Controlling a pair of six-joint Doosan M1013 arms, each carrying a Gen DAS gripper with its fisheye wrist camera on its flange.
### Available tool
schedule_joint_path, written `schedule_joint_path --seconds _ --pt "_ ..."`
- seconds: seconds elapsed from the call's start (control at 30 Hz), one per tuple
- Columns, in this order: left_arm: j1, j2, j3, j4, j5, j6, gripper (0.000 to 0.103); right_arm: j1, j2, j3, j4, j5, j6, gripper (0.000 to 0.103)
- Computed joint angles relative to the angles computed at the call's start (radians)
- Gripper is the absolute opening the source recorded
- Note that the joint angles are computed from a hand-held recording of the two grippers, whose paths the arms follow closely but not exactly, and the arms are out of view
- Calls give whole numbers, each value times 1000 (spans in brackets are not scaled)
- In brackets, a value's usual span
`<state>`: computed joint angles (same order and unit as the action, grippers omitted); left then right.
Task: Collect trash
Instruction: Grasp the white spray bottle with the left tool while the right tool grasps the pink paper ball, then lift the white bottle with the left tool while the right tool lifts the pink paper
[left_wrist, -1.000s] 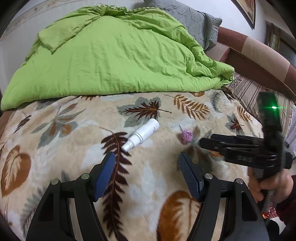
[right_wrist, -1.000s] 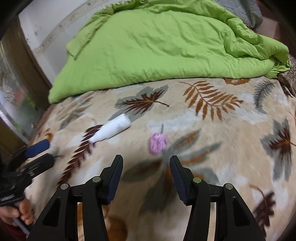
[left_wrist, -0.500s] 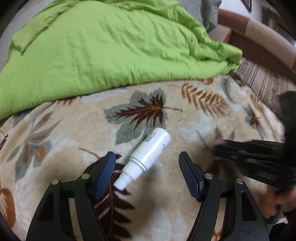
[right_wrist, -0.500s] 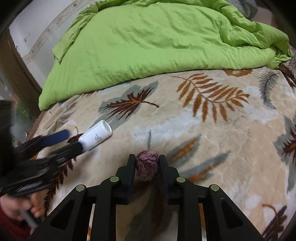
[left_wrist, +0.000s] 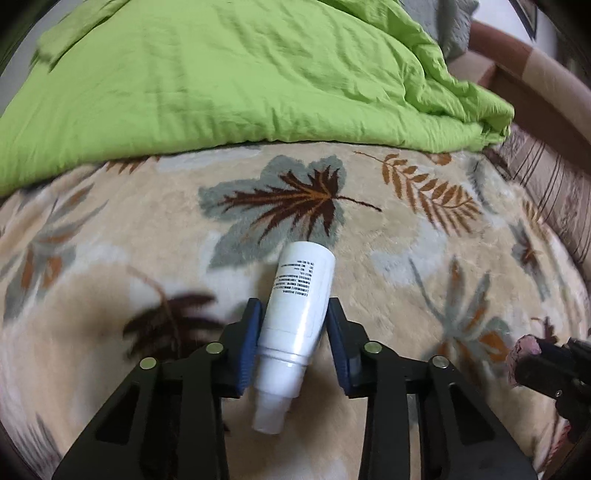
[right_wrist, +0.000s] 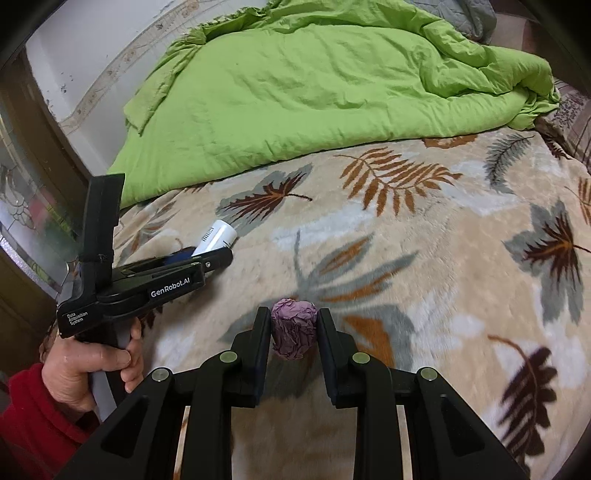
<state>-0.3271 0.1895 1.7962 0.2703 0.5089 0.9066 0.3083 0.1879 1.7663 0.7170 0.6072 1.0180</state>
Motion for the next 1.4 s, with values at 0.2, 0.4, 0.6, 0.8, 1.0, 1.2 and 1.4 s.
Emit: schedule_joint_path --seconds 0.2,0.4,0.6,0.8,1.0,1.2,1.4 --pt "-56 -80 82 108 -22 -173 32 0 -69 60 7 -15 -37 27" --pt "-167 -179 151 417 18 -524 29 -4 -143 122 30 -30 -57 27" --pt "-270 -248 197 616 100 -745 29 0 -208 174 39 -47 -73 27" --pt "-336 -279 214 655 180 -803 29 1 -257 208 47 -47 -84 27" --pt "-400 -295 219 704 254 -827 29 -1 -293 231 50 -47 -90 27" --pt "-451 -296 217 735 296 -827 29 -11 -317 247 52 -44 -86 27" --pt "-481 -293 208 746 302 -809 29 -31 -339 259 54 -38 -79 27"
